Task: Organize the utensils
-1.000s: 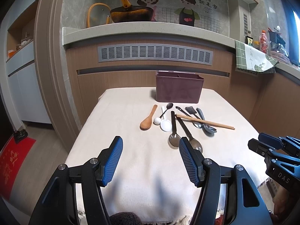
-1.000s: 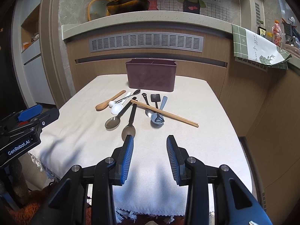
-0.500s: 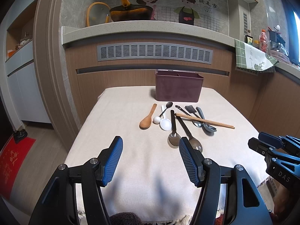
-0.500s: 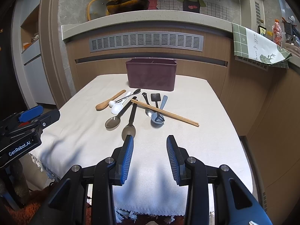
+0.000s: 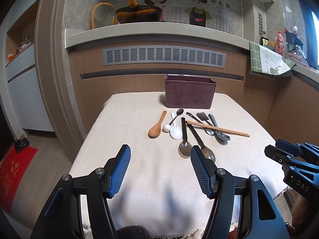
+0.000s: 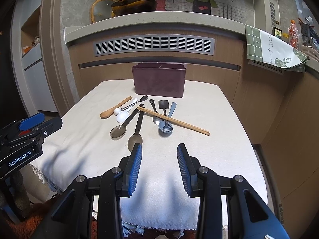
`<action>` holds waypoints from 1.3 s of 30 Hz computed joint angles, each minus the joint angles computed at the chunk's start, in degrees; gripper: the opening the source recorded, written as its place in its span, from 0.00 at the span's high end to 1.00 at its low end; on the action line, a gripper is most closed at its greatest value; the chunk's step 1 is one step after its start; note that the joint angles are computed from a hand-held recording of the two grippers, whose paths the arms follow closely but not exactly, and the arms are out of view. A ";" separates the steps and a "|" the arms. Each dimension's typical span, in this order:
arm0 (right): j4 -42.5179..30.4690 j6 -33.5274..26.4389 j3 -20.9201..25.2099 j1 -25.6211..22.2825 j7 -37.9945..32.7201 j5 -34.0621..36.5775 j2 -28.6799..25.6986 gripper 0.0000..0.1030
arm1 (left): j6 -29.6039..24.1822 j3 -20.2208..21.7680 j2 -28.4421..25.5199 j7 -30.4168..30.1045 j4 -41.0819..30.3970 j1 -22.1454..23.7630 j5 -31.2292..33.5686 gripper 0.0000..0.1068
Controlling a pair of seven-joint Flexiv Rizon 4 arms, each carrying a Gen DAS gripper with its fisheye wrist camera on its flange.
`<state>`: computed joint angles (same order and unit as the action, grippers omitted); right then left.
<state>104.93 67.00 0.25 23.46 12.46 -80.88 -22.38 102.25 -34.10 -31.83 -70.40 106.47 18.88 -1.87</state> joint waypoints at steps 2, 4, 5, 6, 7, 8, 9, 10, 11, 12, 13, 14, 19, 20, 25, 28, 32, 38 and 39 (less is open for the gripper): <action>-0.07 0.05 -0.01 -0.01 -0.09 0.04 -0.05 0.66 | 0.02 -0.07 0.05 0.00 0.09 0.06 0.05 0.41; -0.07 0.00 -0.01 0.02 -0.09 0.06 -0.05 0.66 | -0.14 -0.17 0.05 0.05 -0.02 0.15 0.09 0.41; -0.07 0.00 -0.01 0.02 -0.09 0.06 -0.05 0.66 | -0.26 -0.22 0.09 0.13 -0.03 0.20 0.08 0.41; -0.05 -0.05 0.01 0.03 -0.14 0.16 -0.04 0.66 | -0.39 -0.26 0.16 0.20 -0.03 0.25 0.03 0.41; -0.05 -0.05 0.00 0.04 -0.14 0.17 -0.04 0.66 | -0.46 -0.39 0.21 0.30 0.04 0.38 -0.01 0.41; -0.05 -0.13 0.01 0.07 -0.17 0.21 -0.01 0.66 | -0.45 -0.32 0.22 0.33 0.03 0.30 -0.11 0.41; -0.05 -0.13 0.01 0.07 -0.17 0.22 -0.01 0.66 | -0.43 -0.29 0.24 0.37 0.06 0.26 -0.19 0.41; -0.03 -0.20 0.00 0.09 -0.22 0.20 0.02 0.66 | -0.55 -0.16 0.34 0.40 0.07 0.16 -0.29 0.41; -0.02 -0.20 -0.01 0.08 -0.17 0.14 0.05 0.66 | -0.72 -0.03 0.44 0.45 0.04 0.07 -0.42 0.41; -0.01 -0.19 -0.02 0.06 -0.14 0.11 0.05 0.66 | -0.81 0.02 0.52 0.52 0.14 0.04 -0.54 0.41; -0.01 -0.18 0.03 0.04 -0.24 0.24 0.05 0.66 | -1.31 0.23 0.51 0.68 -0.25 -0.20 -0.78 0.41; 0.03 -0.15 0.04 0.04 -0.21 0.23 0.08 0.66 | -1.57 0.35 0.50 0.88 -0.41 -0.36 -1.04 0.41; 0.12 0.08 0.16 -0.05 -0.69 1.19 0.06 0.66 | -3.14 -1.21 0.11 2.66 -0.82 0.49 -2.05 0.41; 0.01 0.36 0.15 -0.08 -0.88 1.42 -0.07 0.66 | -4.08 -2.06 -0.31 3.45 -1.29 0.96 -2.36 0.41; -0.87 5.24 -1.60 -1.44 1.48 -2.05 -1.16 0.68 | -8.26 -2.90 -2.92 7.08 -5.44 0.24 -6.58 0.41; -1.78 6.56 -1.87 -2.74 -0.58 -2.49 -1.99 0.68 | -10.21 -2.31 -4.92 8.95 -8.70 -1.28 -9.44 0.41; -4.65 12.55 -1.73 -5.20 -11.93 5.12 -5.41 0.68 | -13.96 0.49 -7.53 11.15 -13.77 -4.82 -12.85 0.41; -13.74 9.44 8.22 -10.58 -43.56 26.57 -13.67 0.68 | -19.83 8.72 -12.31 13.62 -24.49 -12.22 -15.96 0.40; -16.73 7.61 11.27 -12.09 -50.25 30.26 -15.87 0.68 | -21.97 10.86 -12.97 13.73 -26.72 -13.75 -16.20 0.40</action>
<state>88.20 74.60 11.52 11.37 -37.79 -50.62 -38.26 80.27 -23.24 -44.80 -56.67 79.75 5.13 -18.07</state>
